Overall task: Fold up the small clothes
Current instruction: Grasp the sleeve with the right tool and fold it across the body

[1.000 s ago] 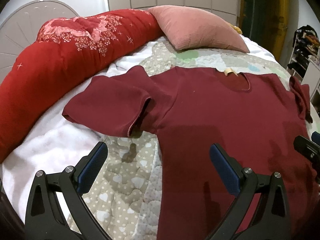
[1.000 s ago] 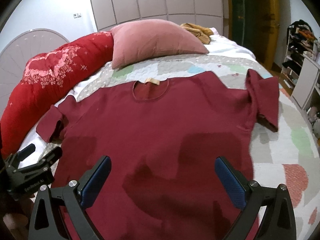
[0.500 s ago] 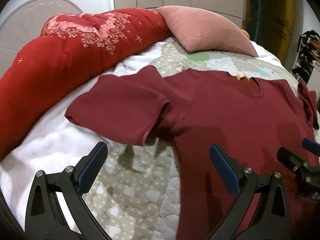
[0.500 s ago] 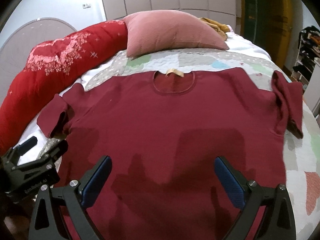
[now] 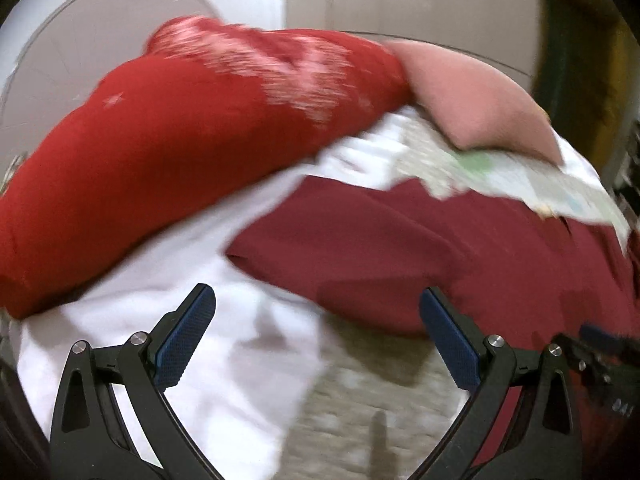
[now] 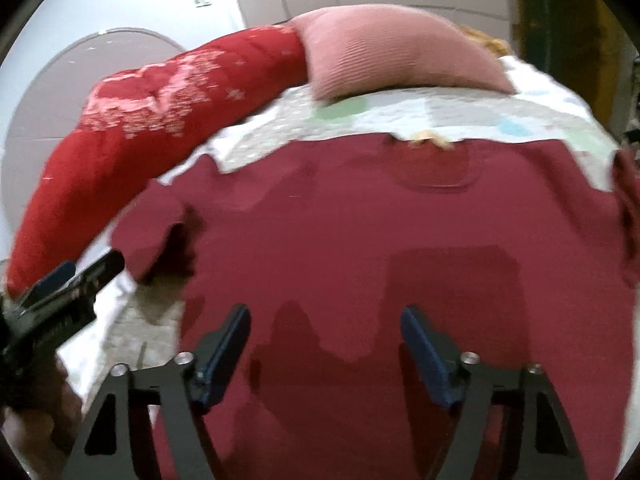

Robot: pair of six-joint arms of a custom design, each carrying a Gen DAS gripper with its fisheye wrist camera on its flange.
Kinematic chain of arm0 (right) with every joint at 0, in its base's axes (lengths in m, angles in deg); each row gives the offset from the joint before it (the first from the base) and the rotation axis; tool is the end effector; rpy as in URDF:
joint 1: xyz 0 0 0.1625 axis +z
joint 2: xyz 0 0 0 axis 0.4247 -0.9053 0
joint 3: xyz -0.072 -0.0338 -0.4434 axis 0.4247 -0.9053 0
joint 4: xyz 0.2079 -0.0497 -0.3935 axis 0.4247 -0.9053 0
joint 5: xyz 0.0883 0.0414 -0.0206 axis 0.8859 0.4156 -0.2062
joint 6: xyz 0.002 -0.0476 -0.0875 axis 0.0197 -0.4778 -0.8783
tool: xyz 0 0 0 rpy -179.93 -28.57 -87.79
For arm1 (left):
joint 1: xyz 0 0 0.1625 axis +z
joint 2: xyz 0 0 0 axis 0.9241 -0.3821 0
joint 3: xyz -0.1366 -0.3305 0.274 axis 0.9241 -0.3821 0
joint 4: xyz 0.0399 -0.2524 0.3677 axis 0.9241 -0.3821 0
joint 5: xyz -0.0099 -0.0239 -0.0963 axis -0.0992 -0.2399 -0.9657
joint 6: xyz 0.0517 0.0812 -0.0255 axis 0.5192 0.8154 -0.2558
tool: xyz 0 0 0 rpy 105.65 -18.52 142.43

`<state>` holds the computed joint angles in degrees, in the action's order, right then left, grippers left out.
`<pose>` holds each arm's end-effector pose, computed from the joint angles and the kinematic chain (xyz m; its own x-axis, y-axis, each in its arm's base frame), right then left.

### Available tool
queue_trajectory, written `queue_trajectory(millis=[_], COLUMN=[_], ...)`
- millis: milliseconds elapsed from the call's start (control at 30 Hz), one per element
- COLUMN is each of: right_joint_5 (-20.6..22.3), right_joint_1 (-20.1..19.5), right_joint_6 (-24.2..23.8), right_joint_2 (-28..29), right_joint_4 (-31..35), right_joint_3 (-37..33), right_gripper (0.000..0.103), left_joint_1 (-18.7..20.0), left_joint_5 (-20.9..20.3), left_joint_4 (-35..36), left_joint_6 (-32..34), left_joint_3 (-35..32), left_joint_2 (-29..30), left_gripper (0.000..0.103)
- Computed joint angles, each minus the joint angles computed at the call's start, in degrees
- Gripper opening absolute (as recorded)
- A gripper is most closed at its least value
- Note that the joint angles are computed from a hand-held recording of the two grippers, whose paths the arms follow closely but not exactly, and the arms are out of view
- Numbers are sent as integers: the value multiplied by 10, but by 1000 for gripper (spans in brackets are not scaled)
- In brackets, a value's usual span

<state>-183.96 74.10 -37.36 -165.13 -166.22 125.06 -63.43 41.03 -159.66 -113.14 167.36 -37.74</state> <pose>0.1294 -0.2768 0.1967 -0.8593 0.0070 0.5115 -0.3064 0.7937 -0.5256 -0.2696 -0.2303 0.0806 -0.7181 -0.0668 -0.6928 0.4827 0.6693 -0.5648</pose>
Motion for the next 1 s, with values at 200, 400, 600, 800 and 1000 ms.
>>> queue_trajectory(millis=[200,400,600,800,1000], right_joint_5=[40,64,82,93,115], right_joint_1=[42,54,47,44,39], right_joint_6=[-1,8,4,-5,-4], right_joint_2=[80,145,168,176,181], right_joint_4=[-13,-13,-6,-11,7], right_joint_3=[-42,-86,-107,-114,-122], right_gripper=[63,62,62,61,45], left_joint_1=[22,28,46,46,50], left_joint_5=[-6,-5,-8,-6,-5], left_joint_4=[18,6,-5,5,14], left_joint_6=[-37,-22,-11,-23,-32], left_joint_3=[20,18,16,22,25], left_joint_2=[-52,-40,-33,-47,-57], left_gripper=[102,102,102,102,102])
